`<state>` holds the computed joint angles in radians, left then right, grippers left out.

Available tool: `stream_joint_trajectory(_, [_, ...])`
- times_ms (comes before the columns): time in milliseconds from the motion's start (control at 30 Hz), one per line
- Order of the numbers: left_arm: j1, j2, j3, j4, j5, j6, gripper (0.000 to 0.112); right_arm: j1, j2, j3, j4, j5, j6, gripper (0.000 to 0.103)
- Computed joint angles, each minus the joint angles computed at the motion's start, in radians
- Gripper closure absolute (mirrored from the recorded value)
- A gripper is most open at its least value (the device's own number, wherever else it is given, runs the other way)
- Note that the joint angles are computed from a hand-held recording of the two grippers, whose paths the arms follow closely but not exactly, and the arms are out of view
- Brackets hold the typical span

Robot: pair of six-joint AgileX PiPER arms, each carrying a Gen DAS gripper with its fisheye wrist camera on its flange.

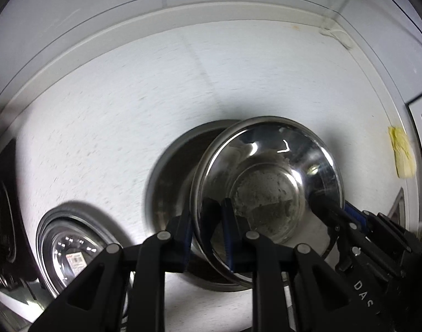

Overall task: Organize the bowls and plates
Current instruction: 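Lower the small steel bowl into the nested bowls and open both tools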

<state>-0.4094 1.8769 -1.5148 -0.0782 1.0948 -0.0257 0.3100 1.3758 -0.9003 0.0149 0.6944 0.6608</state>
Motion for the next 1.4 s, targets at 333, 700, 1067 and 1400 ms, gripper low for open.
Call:
stream_joint_trajectory(333, [0.07,0.004,0.093,-0.062,-0.068,0.033,0.094,0.008,0.103,-0.032,0.016,-0.013,-0.057,0.092])
stream_joint_trajectory(700, [0.036,0.025,0.134,-0.029,-0.141,0.021,0.094,0.003,0.163,-0.026,0.046,-0.041,-0.096,0.091])
stream_joint_trajectory(1067, [0.036,0.018,0.158,-0.029,-0.178,0.053,0.091,-0.027,0.148,0.022,0.101,-0.111,-0.175,0.09])
stream_joint_trajectory(1400, [0.003,0.007,0.164,0.001,-0.188,0.017,0.087,-0.003,0.115,0.036,0.138,-0.105,-0.175,0.069])
